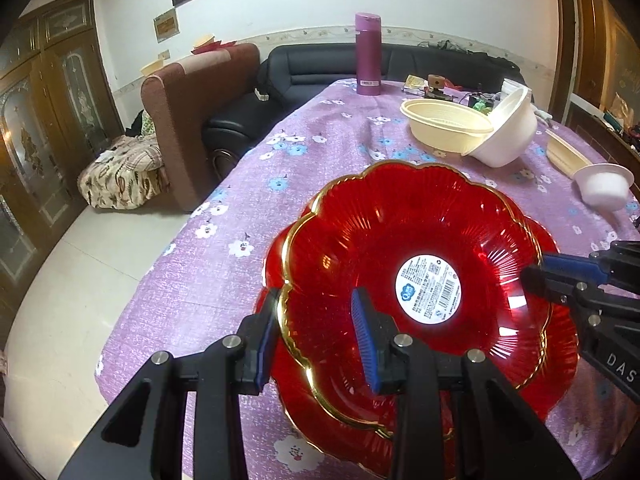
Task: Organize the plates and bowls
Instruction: 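Lower the labeled plate onto the wedding plate held by the left tool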
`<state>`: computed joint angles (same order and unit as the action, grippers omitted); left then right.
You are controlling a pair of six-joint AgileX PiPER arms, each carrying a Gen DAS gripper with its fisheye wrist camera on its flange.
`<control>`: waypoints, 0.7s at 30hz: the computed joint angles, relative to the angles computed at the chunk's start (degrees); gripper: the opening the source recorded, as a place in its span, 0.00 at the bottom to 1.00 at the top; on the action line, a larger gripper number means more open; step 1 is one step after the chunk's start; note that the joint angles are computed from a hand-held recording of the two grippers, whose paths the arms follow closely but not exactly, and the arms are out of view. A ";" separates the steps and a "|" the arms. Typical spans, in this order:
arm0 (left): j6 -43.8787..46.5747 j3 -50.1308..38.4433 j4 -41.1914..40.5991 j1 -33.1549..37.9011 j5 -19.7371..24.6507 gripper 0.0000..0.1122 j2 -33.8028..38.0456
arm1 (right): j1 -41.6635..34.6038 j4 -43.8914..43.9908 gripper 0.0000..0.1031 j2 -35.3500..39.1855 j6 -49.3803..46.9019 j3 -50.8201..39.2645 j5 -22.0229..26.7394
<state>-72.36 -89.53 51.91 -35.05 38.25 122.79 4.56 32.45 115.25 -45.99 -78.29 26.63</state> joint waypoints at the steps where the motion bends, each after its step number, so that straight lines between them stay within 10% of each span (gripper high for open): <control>1: -0.16 0.06 0.21 0.03 0.02 0.30 -0.01 | 0.09 -0.30 0.16 0.20 0.26 -0.19 0.02; 21: -5.64 -0.65 7.65 -2.20 3.78 0.30 2.10 | 1.46 -4.21 0.16 0.75 2.26 0.80 -3.73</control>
<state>-78.00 -90.18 59.56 -37.25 42.03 124.90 6.01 28.24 115.99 -43.73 -77.49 22.90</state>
